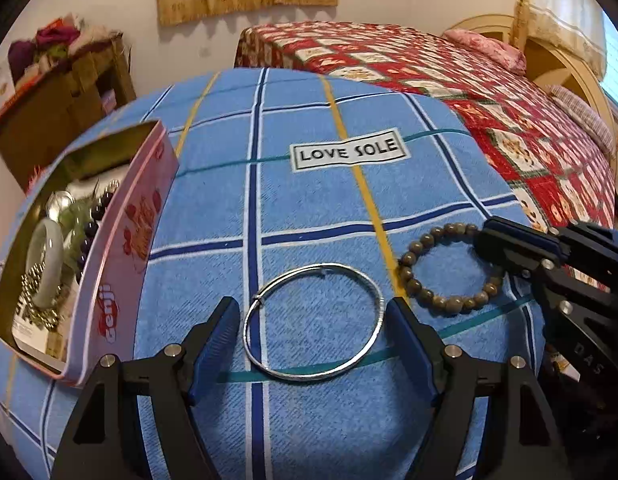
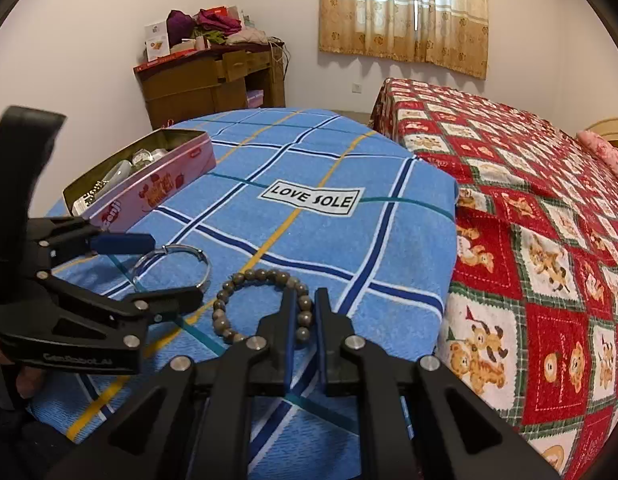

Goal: Organize jewelry
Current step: 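Grasp the silver bangle with the left tool while the right tool lifts the brown bracelet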

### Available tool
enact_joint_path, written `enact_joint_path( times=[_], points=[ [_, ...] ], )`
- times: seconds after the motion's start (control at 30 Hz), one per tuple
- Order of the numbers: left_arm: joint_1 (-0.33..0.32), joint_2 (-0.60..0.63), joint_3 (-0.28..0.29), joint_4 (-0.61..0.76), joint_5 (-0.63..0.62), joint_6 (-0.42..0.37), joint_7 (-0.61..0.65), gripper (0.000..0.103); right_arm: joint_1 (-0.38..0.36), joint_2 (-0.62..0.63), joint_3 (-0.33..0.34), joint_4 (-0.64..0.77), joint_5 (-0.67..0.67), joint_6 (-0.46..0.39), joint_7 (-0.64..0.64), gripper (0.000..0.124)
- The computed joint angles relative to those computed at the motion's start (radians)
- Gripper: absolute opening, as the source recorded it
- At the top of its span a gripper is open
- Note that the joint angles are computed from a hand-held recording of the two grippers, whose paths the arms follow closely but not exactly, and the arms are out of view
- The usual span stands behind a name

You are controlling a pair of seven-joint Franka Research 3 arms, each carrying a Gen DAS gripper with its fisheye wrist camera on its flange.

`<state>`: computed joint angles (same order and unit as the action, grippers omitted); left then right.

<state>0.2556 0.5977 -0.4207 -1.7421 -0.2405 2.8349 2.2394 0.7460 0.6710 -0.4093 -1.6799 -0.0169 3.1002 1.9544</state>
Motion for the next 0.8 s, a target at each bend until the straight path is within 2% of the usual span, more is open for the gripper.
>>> enact_joint_path(
  times=[0.1, 0.17, 0.47, 0.67, 0.8],
  points=[
    [0.042, 0.009, -0.042, 0.009, -0.044, -0.023, 0.032, 0.076, -0.006, -0.001, 0.01, 0.001, 0.003, 0.006, -0.007, 0.011],
    [0.058, 0.009, -0.058, 0.008, -0.069, -0.031, 0.058, 0.07, -0.008, -0.001, 0.015, 0.001, 0.007, 0.01, -0.013, 0.011],
    [0.066, -0.002, -0.06, 0.008, -0.148, -0.059, 0.122, 0.07, -0.008, 0.004, 0.023, 0.01, 0.03, 0.019, -0.03, 0.011],
    [0.095, -0.028, -0.077, -0.019, -0.222, -0.034, 0.176, 0.07, -0.011, -0.001, 0.03, 0.016, 0.043, 0.029, -0.048, 0.011],
    [0.122, -0.054, -0.1, -0.043, -0.282, 0.01, 0.229, 0.07, -0.014, -0.001, 0.036, 0.027, 0.05, 0.034, -0.066, 0.011]
  ],
)
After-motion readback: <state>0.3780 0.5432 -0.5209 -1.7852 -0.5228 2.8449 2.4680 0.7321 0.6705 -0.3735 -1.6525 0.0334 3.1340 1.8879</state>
